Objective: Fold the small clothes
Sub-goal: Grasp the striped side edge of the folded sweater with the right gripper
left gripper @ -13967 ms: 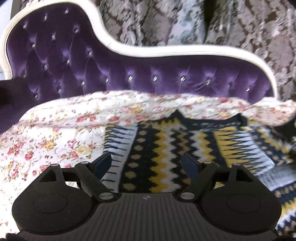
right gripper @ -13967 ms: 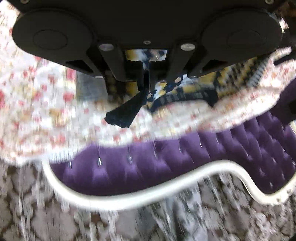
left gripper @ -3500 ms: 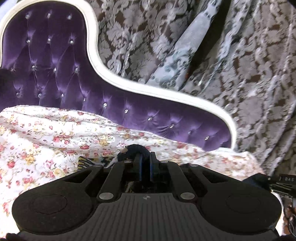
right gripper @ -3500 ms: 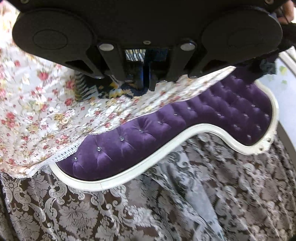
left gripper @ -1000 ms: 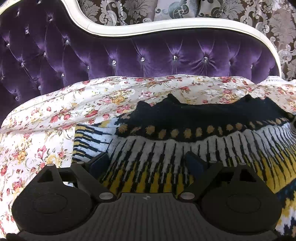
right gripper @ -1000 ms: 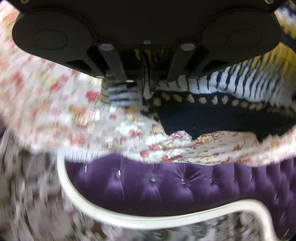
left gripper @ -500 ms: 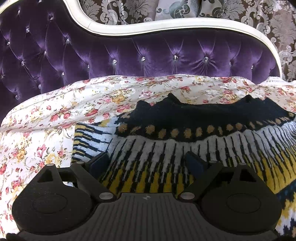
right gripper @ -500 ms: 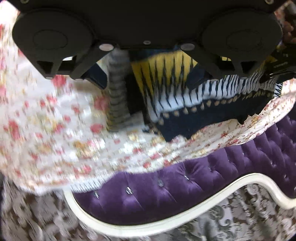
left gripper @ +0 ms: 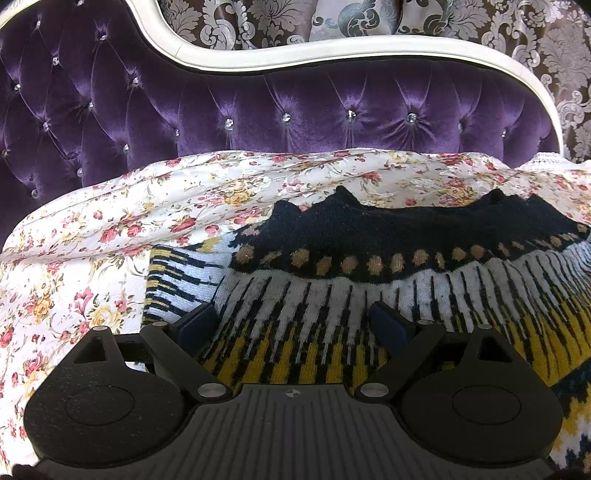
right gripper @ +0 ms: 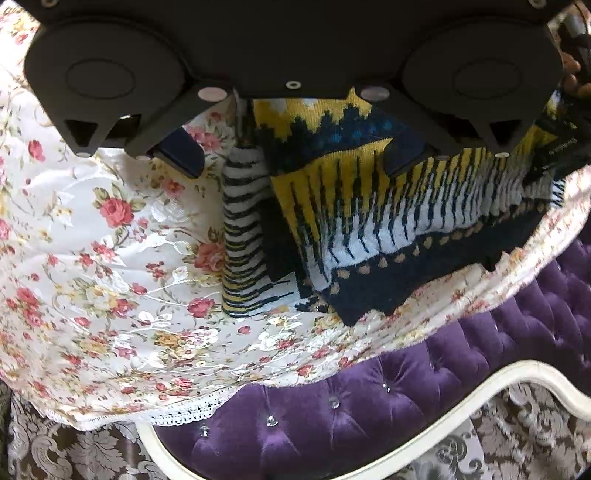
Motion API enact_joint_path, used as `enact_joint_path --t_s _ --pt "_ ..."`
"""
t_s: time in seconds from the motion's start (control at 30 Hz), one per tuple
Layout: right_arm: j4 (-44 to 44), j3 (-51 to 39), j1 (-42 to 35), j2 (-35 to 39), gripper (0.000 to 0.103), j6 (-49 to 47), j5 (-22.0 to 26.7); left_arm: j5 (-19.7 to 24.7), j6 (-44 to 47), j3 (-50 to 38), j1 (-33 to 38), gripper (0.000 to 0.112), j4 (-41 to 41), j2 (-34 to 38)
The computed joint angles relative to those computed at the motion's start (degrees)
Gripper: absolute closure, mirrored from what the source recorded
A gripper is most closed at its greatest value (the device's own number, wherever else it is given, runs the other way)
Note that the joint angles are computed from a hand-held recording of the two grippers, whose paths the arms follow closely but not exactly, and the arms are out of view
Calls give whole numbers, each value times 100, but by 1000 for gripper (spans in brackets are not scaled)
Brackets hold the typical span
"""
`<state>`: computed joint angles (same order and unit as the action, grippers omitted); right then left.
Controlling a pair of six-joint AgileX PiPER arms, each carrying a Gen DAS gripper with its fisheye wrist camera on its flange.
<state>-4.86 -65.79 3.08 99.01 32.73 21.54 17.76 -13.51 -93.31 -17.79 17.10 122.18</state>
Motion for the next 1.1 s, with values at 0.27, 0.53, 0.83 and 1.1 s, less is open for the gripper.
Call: enact_joint_path --t_s 0.27,0.53,0.83,1.1 --pt "-305 -529 120 255 0 151 679 27 -79 -4 -7 20 76 -7" --pt "-224 -461 94 212 0 39 623 55 -275 14 -28 20 269 -28" --pt "-78 -559 58 246 0 -83 718 1736 612 -1353 -50 24 -616 297" --pt "636 -378 -136 140 0 -640 473 2716 1284 -2017 -230 24 -1919 152"
